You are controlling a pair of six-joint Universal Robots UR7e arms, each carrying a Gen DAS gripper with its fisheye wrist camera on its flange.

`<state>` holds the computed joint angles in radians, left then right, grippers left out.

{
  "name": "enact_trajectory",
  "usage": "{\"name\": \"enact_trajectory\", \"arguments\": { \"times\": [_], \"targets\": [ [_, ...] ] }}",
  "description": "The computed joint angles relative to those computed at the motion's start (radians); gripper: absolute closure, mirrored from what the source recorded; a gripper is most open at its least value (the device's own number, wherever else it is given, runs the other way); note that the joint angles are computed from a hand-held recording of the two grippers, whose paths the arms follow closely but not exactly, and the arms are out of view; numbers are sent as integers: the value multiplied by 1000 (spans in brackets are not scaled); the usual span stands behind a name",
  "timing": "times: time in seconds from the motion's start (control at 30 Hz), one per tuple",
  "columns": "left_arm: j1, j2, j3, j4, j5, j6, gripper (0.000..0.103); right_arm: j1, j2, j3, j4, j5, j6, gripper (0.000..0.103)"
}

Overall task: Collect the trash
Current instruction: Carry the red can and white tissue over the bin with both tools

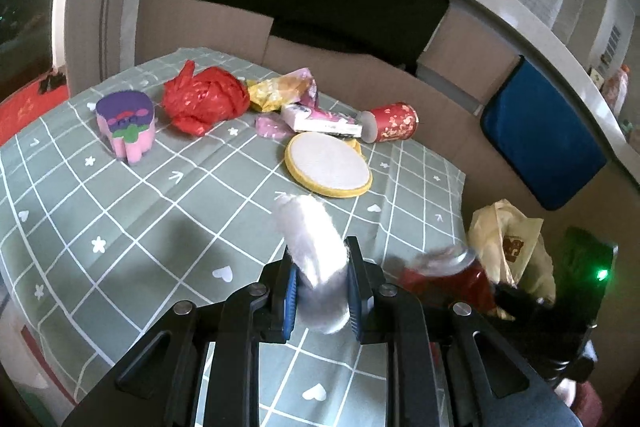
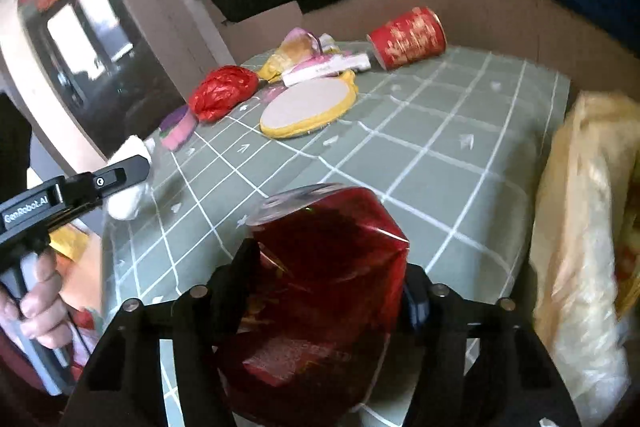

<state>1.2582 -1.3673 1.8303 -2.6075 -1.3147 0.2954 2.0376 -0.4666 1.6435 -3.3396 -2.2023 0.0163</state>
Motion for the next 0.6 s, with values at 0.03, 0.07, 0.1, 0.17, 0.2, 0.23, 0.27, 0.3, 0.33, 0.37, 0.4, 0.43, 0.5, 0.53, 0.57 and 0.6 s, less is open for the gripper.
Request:
{"name": "enact_trajectory", "arguments": {
  "times": [0.03, 0.07, 0.1, 0.17, 0.2, 0.23, 0.27, 0.3, 0.33, 0.37, 0.4, 0.43, 0.5, 0.53, 0.57, 0.6],
  "targets": [
    [-4, -4, 7, -11, 0, 13, 82, 8, 4, -8, -5, -15, -20, 59],
    [-10, -9, 15, -27, 1, 29, 82, 21, 7, -15, -19, -35, -49, 67],
    [-16, -14, 24, -42, -2, 42, 82, 29, 7, -18, -35, -49, -67, 71],
    [-26, -21, 35, -62, -11, 52, 82, 49, 9, -27, -79, -93, -114, 81],
    [-30, -23, 37, -68, -15, 52, 82, 55, 10, -31, -93, -106, -132, 84],
    [-33, -24, 36, -67, -17, 49, 82, 60, 10, -32, -112, -121, -153, 86],
    [-35, -26, 36, -64, -19, 44, 82, 62, 8, -33, -120, -126, -161, 86],
    [-37, -27, 36, -62, -20, 42, 82, 64, 5, -30, -135, -130, -168, 86],
    [-39, -29, 37, -62, -19, 41, 82, 65, 2, -27, -144, -130, -170, 86],
    [-41, -31, 39, -62, -16, 43, 82, 67, -1, -21, -159, -128, -175, 86],
    [-42, -32, 40, -62, -12, 43, 82, 69, -3, -17, -179, -131, -184, 86],
    [-43, -31, 39, -59, -7, 41, 82, 72, -2, -21, -182, -134, -188, 86],
    [-40, -31, 35, -45, -8, 24, 82, 76, -4, -16, -197, -140, -194, 86],
    [-38, -30, 32, -37, -9, 15, 82, 77, -5, -13, -201, -139, -194, 86],
    [-37, -30, 30, -30, -9, 10, 82, 80, -7, -8, -205, -142, -192, 86],
    [-38, -31, 31, -30, -10, 10, 82, 82, -8, -6, -205, -145, -192, 86]
  ]
}}
